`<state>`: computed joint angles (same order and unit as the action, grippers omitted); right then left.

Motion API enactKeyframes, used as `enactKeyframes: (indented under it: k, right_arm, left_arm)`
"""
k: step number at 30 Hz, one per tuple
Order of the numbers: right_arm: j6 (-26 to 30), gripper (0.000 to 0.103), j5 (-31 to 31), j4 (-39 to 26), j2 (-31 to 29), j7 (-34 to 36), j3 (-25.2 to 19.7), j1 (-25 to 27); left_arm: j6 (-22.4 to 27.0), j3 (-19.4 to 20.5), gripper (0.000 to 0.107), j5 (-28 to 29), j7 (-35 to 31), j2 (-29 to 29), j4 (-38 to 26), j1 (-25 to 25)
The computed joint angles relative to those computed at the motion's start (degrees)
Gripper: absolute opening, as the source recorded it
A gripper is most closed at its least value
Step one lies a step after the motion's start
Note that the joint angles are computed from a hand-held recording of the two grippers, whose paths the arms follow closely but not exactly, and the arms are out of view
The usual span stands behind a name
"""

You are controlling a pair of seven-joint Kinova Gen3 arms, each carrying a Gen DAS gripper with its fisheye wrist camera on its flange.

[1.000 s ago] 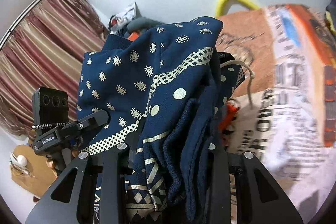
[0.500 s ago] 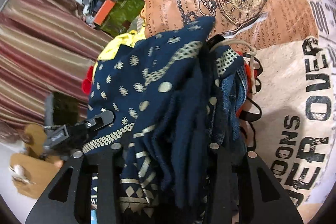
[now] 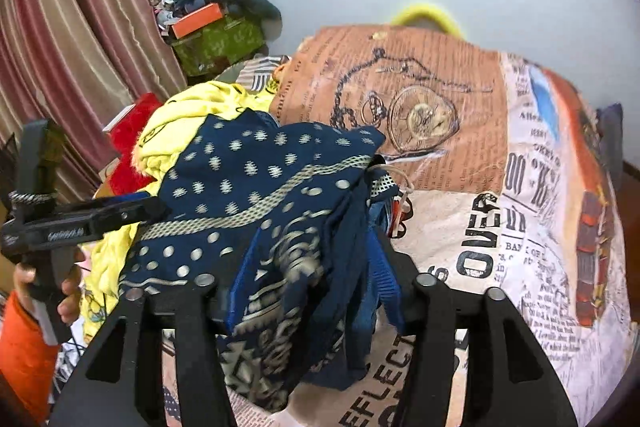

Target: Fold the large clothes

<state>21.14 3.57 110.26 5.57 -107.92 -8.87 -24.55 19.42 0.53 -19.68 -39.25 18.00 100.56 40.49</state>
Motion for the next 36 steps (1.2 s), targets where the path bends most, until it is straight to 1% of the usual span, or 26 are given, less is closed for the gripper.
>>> enactKeyframes:
  k: [2,4,5,6,7,8,10,13,15,16,17,18,20,23,25,30,32,33,34,36]
  right_arm:
    - [-0.1,0.068,2.7,0.6,0.3,-3.3,0.4,-1.8]
    - [1.6,0.068,6.3,1.1,0.3,-7.3,0.6,-3.3]
    - [3.7,0.068,8.5,0.8,0.7,-9.6,1.3,-4.9]
    - [5.2,0.068,9.8,0.8,0.9,-11.0,1.2,-5.5]
    - [5.9,0.068,10.7,1.2,1.0,-12.0,1.0,-5.7]
    - [5.8,0.068,11.1,2.3,0.7,-12.4,0.8,-5.6]
    - [5.8,0.068,11.8,4.2,-0.8,-13.5,0.4,-5.5]
    - [5.9,0.068,12.5,7.0,-4.5,-14.6,-0.9,-4.8]
    - [5.8,0.068,11.6,8.5,-7.7,-14.7,-1.9,-3.9]
    - [5.8,0.068,11.9,8.9,-9.0,-15.5,-2.8,-3.4]
    - [5.9,0.068,11.8,9.4,-11.0,-16.1,-3.5,-2.9]
    - [5.7,0.068,11.1,9.9,-13.1,-16.0,-4.1,-2.4]
    - [5.1,0.068,9.0,10.5,-16.7,-14.6,-4.8,-1.6]
    - [4.0,0.068,8.1,11.2,-23.0,-14.6,-7.6,0.6]
    - [3.1,0.068,6.2,11.6,-27.2,-13.2,-8.3,1.1]
    - [1.2,0.068,4.8,12.6,-38.6,-14.7,-15.1,7.9]
    - [0.6,0.068,3.2,12.9,-42.9,-13.8,-17.3,10.5]
    - [0.4,0.068,2.7,13.0,-45.3,-13.7,-18.7,11.9]
    - [0.2,0.068,2.2,13.2,-46.8,-13.3,-19.4,12.8]
    - [-0.3,0.068,0.8,13.5,-51.1,-13.2,-21.6,15.4]
  left_arm:
    - [1.1,-2.7,0.073,-4.5,3.1,-0.3,0.2,5.0]
    - [4.0,-2.9,0.077,-7.3,4.9,0.4,-0.7,7.7]
    - [5.9,-2.4,0.077,-9.0,6.0,1.1,-1.3,8.4]
    - [7.6,-2.3,0.077,-11.1,7.9,2.0,-2.2,9.3]
    - [8.6,-3.0,0.078,-13.0,10.2,2.5,-2.3,10.9]
    - [8.8,-3.2,0.078,-14.6,12.5,2.7,-1.9,11.6]
    - [8.7,-1.2,0.078,-16.9,17.2,2.0,-0.5,10.6]
    - [8.5,5.6,0.077,-21.4,24.2,0.2,1.9,5.3]
    - [10.5,10.9,0.077,-25.0,28.6,-1.1,2.5,2.1]
    - [12.8,13.3,0.077,-27.1,30.9,-1.7,2.4,1.5]
    - [15.2,14.6,0.077,-29.3,33.3,-2.2,2.2,1.9]
    - [17.5,15.0,0.077,-31.6,35.5,-3.1,2.1,3.4]
    - [22.1,13.9,0.077,-35.2,38.5,-4.6,1.6,8.1]
    - [29.1,16.1,0.077,-40.6,42.4,-6.5,0.6,12.2]
    - [33.8,18.1,0.077,-44.3,44.9,-7.3,-0.2,14.2]
    - [45.4,16.7,0.077,-53.9,52.6,-9.0,-1.4,26.3]
    - [50.1,16.0,0.077,-58.1,55.0,-9.3,-1.4,31.6]
    - [52.4,16.3,0.077,-60.0,55.8,-9.1,-1.6,33.3]
    - [54.8,17.7,0.077,-61.9,56.4,-8.9,-1.7,33.9]
    - [59.4,21.7,0.077,-65.3,57.7,-8.1,-2.0,33.9]
